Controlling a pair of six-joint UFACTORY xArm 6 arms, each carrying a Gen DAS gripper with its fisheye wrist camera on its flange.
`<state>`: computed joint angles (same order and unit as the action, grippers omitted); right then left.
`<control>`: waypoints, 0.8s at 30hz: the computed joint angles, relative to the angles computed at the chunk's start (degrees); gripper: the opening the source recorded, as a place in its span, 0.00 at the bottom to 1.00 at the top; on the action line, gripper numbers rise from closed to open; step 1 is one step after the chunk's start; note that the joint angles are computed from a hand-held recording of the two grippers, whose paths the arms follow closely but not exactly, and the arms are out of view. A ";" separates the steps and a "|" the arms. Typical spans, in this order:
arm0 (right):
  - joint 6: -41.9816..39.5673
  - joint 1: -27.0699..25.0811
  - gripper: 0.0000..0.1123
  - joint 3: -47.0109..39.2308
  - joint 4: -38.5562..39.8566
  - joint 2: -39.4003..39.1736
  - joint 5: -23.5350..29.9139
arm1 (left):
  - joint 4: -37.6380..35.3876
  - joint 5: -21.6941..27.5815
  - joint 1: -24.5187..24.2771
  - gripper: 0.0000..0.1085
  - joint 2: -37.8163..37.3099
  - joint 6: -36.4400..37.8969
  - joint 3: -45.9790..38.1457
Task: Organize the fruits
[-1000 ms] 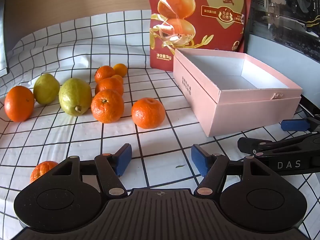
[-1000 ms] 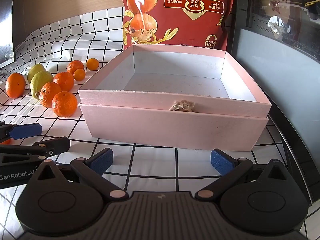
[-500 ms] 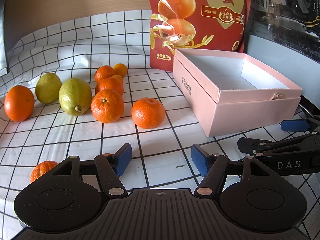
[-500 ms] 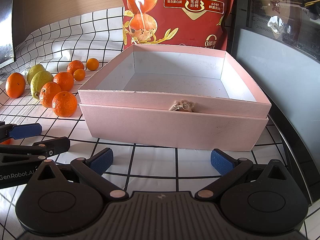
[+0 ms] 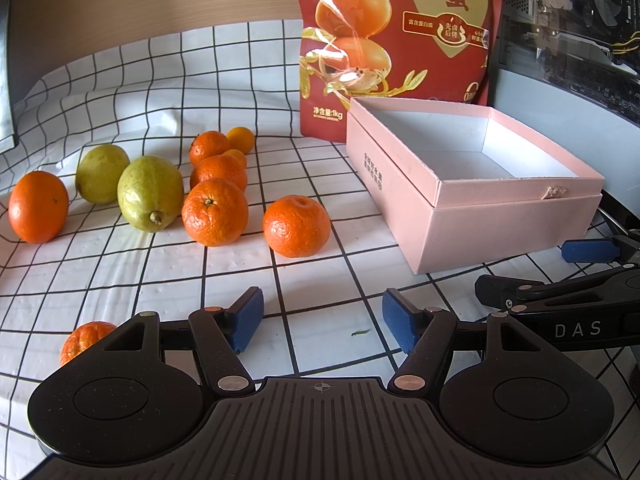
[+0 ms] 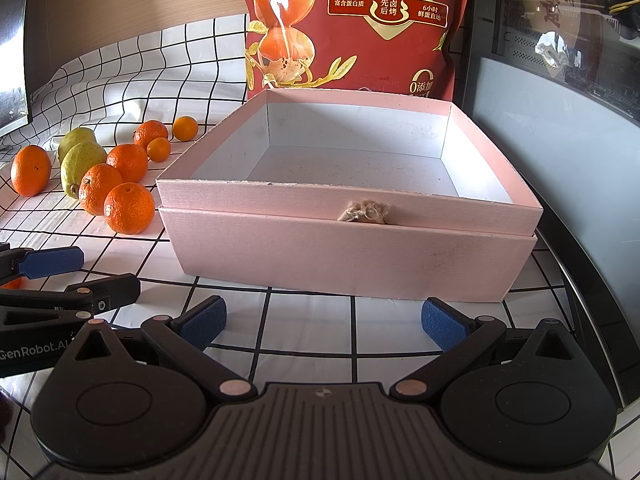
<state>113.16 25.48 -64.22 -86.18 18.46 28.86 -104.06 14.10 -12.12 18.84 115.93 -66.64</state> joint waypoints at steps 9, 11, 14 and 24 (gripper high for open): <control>0.08 -0.09 0.92 0.04 -0.10 -0.05 -0.11 | 0.00 0.00 0.00 0.66 0.00 0.00 0.00; 0.07 -0.12 0.92 0.05 -0.12 -0.07 -0.15 | 0.00 0.00 0.00 0.66 0.00 0.00 0.00; -2.58 -1.10 0.92 0.57 1.84 -0.43 -2.01 | 0.03 0.08 0.04 0.66 -0.01 -0.05 0.02; -21.91 0.58 0.92 1.03 28.35 -2.55 1.22 | 34.43 19.28 10.31 0.60 -9.64 -27.48 6.26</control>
